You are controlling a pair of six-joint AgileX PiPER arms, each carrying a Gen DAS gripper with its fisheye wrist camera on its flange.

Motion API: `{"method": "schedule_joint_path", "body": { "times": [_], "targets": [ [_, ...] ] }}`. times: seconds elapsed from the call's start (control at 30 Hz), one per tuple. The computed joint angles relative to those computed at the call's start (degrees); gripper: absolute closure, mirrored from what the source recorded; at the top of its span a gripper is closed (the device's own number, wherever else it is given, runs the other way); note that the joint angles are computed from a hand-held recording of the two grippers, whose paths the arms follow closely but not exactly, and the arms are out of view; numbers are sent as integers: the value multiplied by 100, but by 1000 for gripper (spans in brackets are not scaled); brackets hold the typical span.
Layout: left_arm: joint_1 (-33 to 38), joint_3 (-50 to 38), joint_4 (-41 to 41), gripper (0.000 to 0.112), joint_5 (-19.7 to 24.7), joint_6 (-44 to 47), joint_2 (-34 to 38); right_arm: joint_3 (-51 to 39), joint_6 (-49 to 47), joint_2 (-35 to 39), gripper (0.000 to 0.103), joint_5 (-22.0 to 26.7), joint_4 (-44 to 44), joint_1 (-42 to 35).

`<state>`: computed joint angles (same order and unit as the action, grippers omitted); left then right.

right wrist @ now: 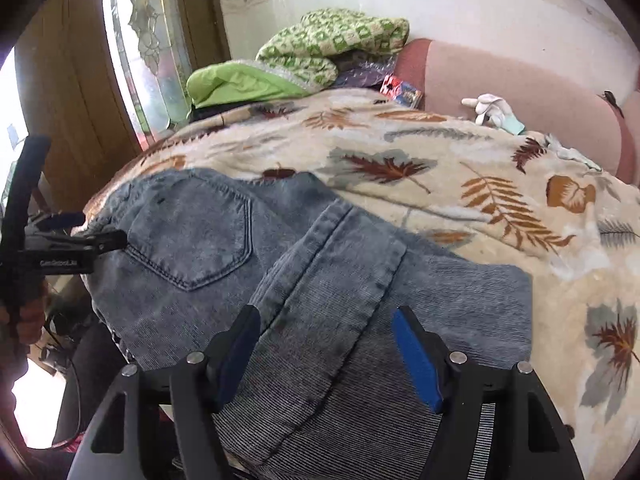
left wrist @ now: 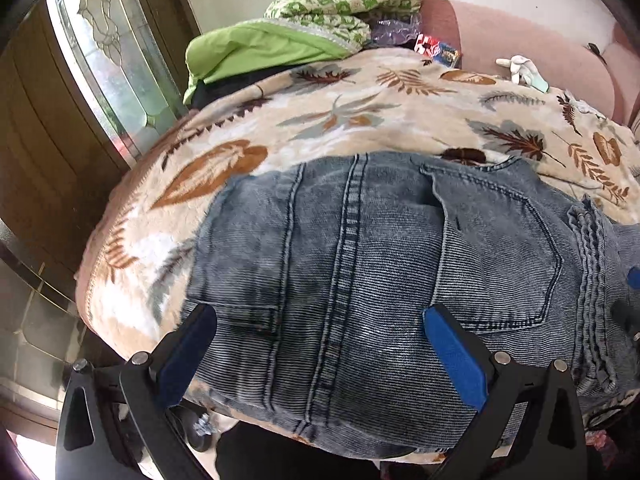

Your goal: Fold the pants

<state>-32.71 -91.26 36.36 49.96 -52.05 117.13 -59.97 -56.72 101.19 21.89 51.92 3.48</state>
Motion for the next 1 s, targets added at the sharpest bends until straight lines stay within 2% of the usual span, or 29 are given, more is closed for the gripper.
{"method": "schedule_joint_path", "body": {
  "times": [0.07, 0.17, 0.27, 0.37, 0.5, 0.67, 1.0],
  "targets": [
    [100, -14, -283, 9, -94, 59, 76, -205, 658, 286, 31, 81, -635, 66],
    [179, 150, -486, 9, -340, -44, 61, -124, 603, 269, 30, -151, -701, 173],
    [195, 289, -480, 9, -545, -148, 38, -177, 402, 333, 29, -19, -427, 77],
    [258, 437, -582, 9, -769, -131, -14, -106, 317, 305, 29, -136, -382, 122],
    [540, 528, -1415, 9, -1050, 354, -76, -88, 238, 298, 29, -107, -292, 103],
    [512, 433, -1461, 9, -903, 323, -39, -62, 285, 265, 29, -78, -343, 91],
    [493, 500, -1449, 9, -894, 179, -85, -125, 482, 269, 29, 75, -472, 36]
  ]
}}
